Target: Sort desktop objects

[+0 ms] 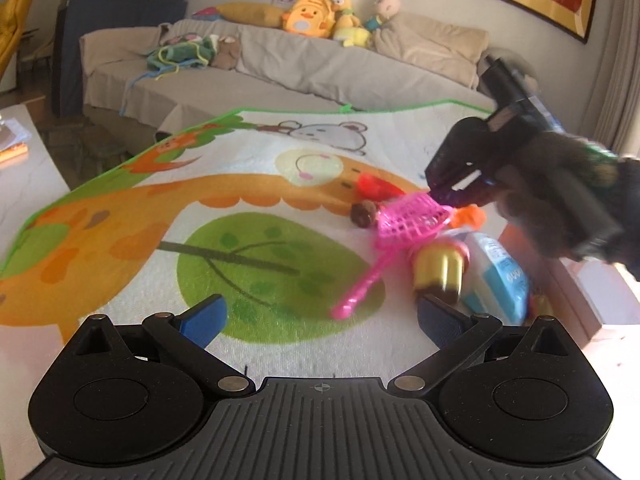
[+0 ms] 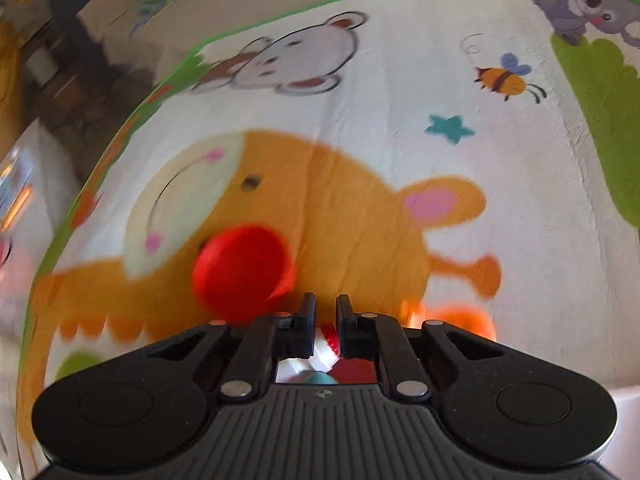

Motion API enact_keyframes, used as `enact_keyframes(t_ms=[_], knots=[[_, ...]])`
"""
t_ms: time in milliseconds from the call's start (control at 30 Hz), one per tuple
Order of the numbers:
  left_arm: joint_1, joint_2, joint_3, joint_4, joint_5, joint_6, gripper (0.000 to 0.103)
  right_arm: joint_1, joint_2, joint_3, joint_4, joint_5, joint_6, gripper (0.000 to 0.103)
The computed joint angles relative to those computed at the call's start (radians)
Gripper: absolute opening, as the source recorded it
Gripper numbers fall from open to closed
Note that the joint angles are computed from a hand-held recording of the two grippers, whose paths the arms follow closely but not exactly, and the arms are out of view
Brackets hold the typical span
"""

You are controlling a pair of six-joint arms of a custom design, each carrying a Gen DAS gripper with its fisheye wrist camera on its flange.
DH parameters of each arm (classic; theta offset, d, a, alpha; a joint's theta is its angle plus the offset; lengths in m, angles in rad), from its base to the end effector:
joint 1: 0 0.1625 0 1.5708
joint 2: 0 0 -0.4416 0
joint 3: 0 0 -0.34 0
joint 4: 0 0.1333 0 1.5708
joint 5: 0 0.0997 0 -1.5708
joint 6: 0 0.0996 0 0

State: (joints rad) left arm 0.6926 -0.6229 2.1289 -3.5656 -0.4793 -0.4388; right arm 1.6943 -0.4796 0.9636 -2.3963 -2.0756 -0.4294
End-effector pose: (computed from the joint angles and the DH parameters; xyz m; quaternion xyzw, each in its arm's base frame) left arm -0.2358 -0.4837 0.0871 0.0582 0.8368 -0.4718 0.2718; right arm 0.1850 -0.7992 0.1593 0.2196 -0.9296 0.1251 0.2683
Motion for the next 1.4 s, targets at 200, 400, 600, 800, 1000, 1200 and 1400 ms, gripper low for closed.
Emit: enact_keyframes(t_ms=[200, 400, 600, 800, 1000, 1200, 1400], knots=[[-0.037, -0.014, 0.026, 0.149, -0.022, -0.128, 0.103, -0.007, -0.193, 0.295, 0.033, 0.045, 0.009, 0.01], [-0.105, -0.007, 0.062, 0.261, 0.065, -0.28, 0.103, -0.041, -0.508, 0.711, -0.313, 0.225, -0.209, 0.044], [-0.15, -0.023, 0.046, 0.399, 0.08, -0.41, 0.103, -0.139, -0.689, 1.043, -0.517, 0.24, -0.387, 0.054], [-0.204, -0.028, 0.006, 0.538, 0.142, -0.459, 0.103, -0.206, -0.669, 1.21, -0.738, 0.351, -0.546, 0.095], [-0.205, -0.022, -0.041, 0.548, 0.105, -0.381, 0.103, -0.196, -0.6, 1.255, -0.948, 0.306, -0.657, 0.08], [-0.134, 0.082, -0.172, 0.439, -0.033, -0.199, 0.103, -0.304, -0.811, 1.253, -0.666, 0.423, -0.626, 0.085], [-0.084, 0.155, -0.273, 0.455, -0.045, -0.094, 0.103, -0.382, -0.889, 1.265, -0.96, 0.534, -0.53, 0.101]])
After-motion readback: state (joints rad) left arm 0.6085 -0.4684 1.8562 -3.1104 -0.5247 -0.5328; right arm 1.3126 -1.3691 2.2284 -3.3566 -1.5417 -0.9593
